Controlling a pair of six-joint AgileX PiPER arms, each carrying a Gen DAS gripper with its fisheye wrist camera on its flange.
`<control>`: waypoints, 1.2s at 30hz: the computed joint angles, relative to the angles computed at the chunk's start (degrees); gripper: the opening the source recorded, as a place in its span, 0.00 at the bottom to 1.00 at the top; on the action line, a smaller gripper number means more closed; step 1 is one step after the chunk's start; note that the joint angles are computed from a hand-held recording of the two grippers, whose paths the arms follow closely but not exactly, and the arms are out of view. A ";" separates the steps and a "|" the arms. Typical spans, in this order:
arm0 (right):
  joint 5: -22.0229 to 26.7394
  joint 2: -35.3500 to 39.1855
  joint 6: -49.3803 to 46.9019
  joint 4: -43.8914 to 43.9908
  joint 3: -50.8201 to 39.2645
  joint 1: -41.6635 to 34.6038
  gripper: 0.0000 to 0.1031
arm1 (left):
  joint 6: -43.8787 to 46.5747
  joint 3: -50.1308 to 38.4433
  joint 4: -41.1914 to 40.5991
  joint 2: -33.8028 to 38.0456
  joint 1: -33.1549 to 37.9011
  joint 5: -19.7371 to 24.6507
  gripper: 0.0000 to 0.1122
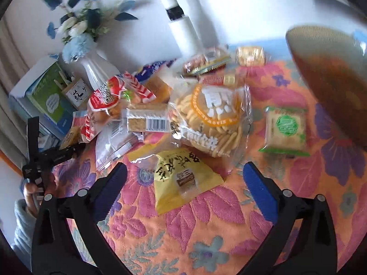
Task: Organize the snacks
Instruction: 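Lift the yellow biscuit pack with the left gripper while the right gripper grasps the yellow peanut bag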
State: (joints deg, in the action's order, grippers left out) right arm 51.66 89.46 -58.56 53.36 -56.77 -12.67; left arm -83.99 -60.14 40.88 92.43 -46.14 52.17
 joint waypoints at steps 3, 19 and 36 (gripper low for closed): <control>3.60 3.35 -1.45 1.98 -2.97 -0.39 0.97 | 1.15 -1.42 0.24 1.67 1.59 -0.57 0.53; 1.98 -9.63 -0.66 -13.79 6.74 1.82 0.97 | -4.23 -0.04 0.36 -0.48 -8.23 7.99 0.54; 1.67 3.31 13.46 -21.66 -9.71 11.06 0.96 | -2.69 1.39 -1.40 -1.07 -4.68 2.07 0.72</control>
